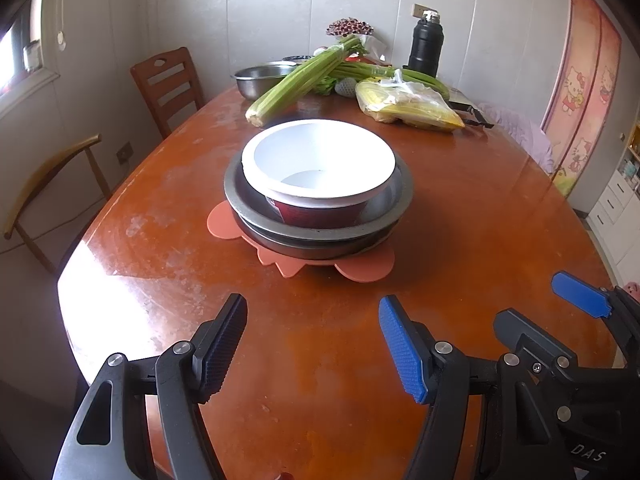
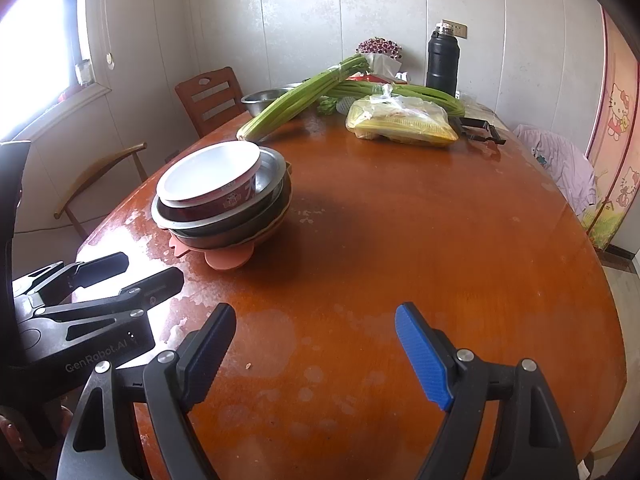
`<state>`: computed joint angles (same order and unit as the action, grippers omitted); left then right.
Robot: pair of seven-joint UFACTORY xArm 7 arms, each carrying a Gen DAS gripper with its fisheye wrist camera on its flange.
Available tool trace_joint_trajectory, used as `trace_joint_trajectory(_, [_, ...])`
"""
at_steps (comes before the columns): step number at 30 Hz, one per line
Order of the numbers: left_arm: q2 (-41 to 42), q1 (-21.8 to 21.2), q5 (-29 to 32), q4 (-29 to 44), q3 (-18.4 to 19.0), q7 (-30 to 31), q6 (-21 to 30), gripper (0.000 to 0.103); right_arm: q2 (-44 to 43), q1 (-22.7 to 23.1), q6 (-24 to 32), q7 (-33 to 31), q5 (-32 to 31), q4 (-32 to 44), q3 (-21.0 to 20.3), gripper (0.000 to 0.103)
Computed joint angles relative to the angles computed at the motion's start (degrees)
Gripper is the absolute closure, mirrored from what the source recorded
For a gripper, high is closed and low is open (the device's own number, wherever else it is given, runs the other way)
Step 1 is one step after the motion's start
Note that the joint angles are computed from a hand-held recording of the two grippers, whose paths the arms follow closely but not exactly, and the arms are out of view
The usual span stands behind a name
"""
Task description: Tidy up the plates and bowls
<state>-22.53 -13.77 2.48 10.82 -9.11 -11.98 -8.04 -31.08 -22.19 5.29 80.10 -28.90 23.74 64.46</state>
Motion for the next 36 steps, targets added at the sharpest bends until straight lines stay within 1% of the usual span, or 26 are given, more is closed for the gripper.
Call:
trace_joint_trajectory(4, [0.07, 0.37, 0.03, 0.21, -0.43, -0.18, 0.38, 0.033, -0.05, 0.25, 0.51, 0.19, -0.13, 0.04, -0.1, 0.021])
trace_joint_trajectory(8, [0.19, 0.54, 0.11, 0.24, -0.51, -0.24, 0.22, 0.033, -0.12, 1.31, 1.14, 0.38, -0.35, -0.09, -1.28, 0.021])
trace_joint_trajectory(11, [0.38, 1.98, 0.07, 0.41, -2.1, -0.55, 0.19, 0.033, 0.02, 1.78, 1.66, 0.63, -0.89, 0.01, -1.87, 0.021])
trace_joint_trajectory(12, [0.41, 3.13, -0.01, 0.45, -3.46, -0.87, 0.05, 0.033, 0.06, 1.82, 1.95, 0.77, -1.1, 0.12, -1.91, 0.021])
trace_joint_trajectory(14, [0.36, 4.36, 0.05, 0.52, -4.8, -1.18, 0.22, 0.033, 0.06, 2.11, 2.35, 1.2, -1.48, 0.21, -2.19, 0.021])
trace_joint_trajectory(21, [-0.32, 4.97, 0.6, 0.51, -5.44, -1.83, 0.69, 0.033, 0.1, 3.53, 2.98, 2.27, -3.05, 0.04, -3.95, 0.021])
trace_joint_trajectory(24, [-0.5, 6.46, 0.79, 0.66, -6.96, -2.42, 1.01, 0.033, 0.24, 4.13, 3.31, 2.66, -3.76, 0.07, -4.63, 0.021])
trace_joint_trajectory(27, [-0.37, 6.74, 1.08, 0.85, -6.94, -2.75, 1.29, 0.033, 0.15, 4.9, 3.68, 3.19, -4.37, -0.02, -5.37, 0.021])
trace_joint_trajectory(29, [-0.4, 7.64, 1.3, 0.99, -7.71, -3.06, 1.51, 0.033, 0.25, 5.36, 3.95, 3.4, -4.86, -0.01, -5.94, 0.021])
trace_joint_trajectory(34, [0.0, 8.5, 1.78, 1.47, -7.66, -3.41, 1.57, 0.033, 0.56, 5.82, 4.1, 4.28, -6.2, -0.08, -7.03, 0.021])
trace_joint_trajectory(35, [0.23, 8.14, 1.87, 1.61, -6.8, -3.22, 1.48, 0.033, 0.7, 5.83, 4.1, 4.48, -6.46, -0.04, -7.11, 0.021])
trace_joint_trajectory(36, [0.52, 6.96, 1.94, 1.8, -5.0, -2.78, 1.51, 0.033, 0.82, 5.79, 4.08, 4.65, -6.74, -0.03, -7.26, 0.021])
